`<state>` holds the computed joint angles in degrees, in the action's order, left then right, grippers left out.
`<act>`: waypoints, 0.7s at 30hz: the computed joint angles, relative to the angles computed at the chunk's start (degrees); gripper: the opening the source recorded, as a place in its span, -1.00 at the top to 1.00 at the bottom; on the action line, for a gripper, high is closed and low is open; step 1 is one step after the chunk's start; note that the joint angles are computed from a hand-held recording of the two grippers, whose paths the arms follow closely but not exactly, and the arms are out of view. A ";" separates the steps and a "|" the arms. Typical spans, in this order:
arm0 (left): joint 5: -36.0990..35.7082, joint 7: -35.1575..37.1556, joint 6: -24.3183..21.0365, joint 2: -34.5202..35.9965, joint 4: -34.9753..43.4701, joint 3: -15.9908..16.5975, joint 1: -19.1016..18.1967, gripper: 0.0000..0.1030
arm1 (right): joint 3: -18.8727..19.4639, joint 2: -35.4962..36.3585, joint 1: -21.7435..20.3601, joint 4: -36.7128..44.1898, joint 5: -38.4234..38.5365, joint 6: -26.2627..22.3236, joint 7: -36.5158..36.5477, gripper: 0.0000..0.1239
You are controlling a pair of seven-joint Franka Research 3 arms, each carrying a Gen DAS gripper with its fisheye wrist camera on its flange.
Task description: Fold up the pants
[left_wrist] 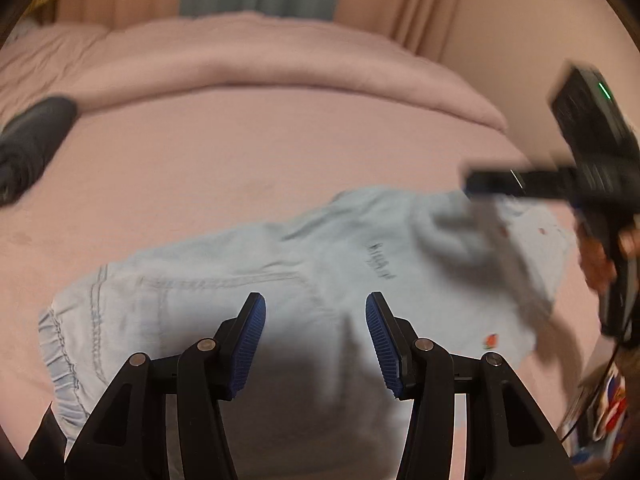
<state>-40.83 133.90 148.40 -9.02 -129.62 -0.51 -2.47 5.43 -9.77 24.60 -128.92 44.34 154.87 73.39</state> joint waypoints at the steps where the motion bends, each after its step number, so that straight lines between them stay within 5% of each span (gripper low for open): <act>1: 2.10 -1.53 -0.07 0.73 0.12 -0.18 0.54 0.00 | -0.65 2.82 0.33 2.84 1.73 -1.17 -1.53 0.34; 5: 2.88 -0.34 -0.18 1.30 -1.17 0.14 1.29 0.00 | -0.23 15.51 -2.48 16.90 -0.70 -9.01 0.46 0.36; 7: -0.12 2.64 -0.21 1.08 -1.79 0.62 1.22 0.00 | 1.00 19.61 -5.23 22.08 0.07 -16.81 1.90 0.45; 12: -1.52 6.24 0.02 0.52 -2.84 0.94 1.96 0.00 | 2.00 11.86 -7.04 14.15 4.65 -26.81 -10.09 0.59; 16: -0.45 5.77 0.52 0.54 -2.58 0.60 1.99 0.00 | 1.57 9.74 -5.06 10.54 2.88 -24.93 -9.83 0.60; 21: -3.48 8.04 1.12 0.31 -3.41 0.89 1.58 0.00 | 0.84 13.52 -5.32 13.60 11.77 -24.66 -10.88 0.53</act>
<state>-44.31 141.95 149.52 -8.71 -133.03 0.38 -0.89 6.27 3.76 19.28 -115.32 56.11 130.22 62.51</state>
